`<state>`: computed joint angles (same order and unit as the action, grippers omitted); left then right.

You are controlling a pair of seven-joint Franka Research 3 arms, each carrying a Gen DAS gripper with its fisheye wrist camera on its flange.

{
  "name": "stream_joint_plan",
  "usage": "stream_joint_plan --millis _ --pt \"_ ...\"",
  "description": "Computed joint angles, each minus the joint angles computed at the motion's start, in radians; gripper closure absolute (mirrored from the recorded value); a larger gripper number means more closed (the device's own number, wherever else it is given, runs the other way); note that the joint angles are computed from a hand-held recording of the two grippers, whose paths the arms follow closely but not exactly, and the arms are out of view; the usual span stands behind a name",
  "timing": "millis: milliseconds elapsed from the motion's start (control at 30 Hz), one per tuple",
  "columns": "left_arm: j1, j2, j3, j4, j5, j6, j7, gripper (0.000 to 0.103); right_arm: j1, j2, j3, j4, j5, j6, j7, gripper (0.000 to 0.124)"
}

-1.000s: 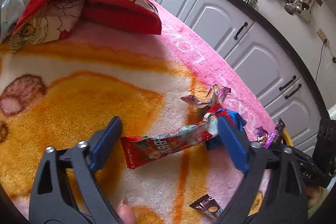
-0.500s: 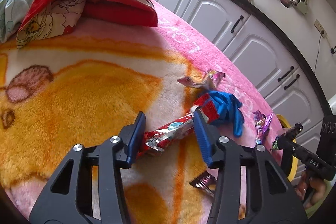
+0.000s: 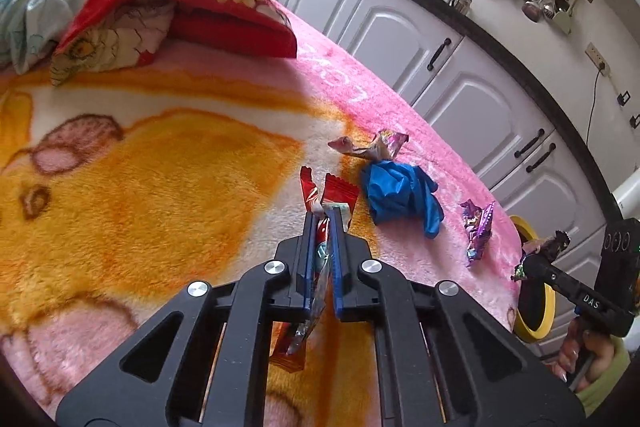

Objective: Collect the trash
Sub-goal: 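Lift and carry the wrapper and snack bag with both tools over the bin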

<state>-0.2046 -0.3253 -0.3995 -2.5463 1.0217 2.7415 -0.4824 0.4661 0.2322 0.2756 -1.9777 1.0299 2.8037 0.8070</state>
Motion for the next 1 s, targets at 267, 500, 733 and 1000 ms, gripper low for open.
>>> stream_joint_plan --millis 267,500,733,1000 --pt "-0.021 -0.071 -0.029 0.004 -0.021 -0.079 0.014 0.100 0.005 -0.027 0.004 -0.013 0.033 -0.002 -0.045 0.103" --pt "-0.030 -0.070 -0.069 0.072 0.022 -0.138 0.006 0.100 0.010 -0.064 -0.006 -0.025 0.072 -0.017 -0.095 0.103" --pt "-0.050 0.005 -0.086 0.169 0.114 -0.159 -0.047 0.100 0.008 -0.115 -0.034 -0.061 0.113 -0.037 -0.140 0.103" --pt "-0.132 0.162 -0.058 0.331 0.229 -0.212 -0.066 0.100 -0.008 -0.174 -0.079 -0.121 0.157 -0.046 -0.176 0.103"
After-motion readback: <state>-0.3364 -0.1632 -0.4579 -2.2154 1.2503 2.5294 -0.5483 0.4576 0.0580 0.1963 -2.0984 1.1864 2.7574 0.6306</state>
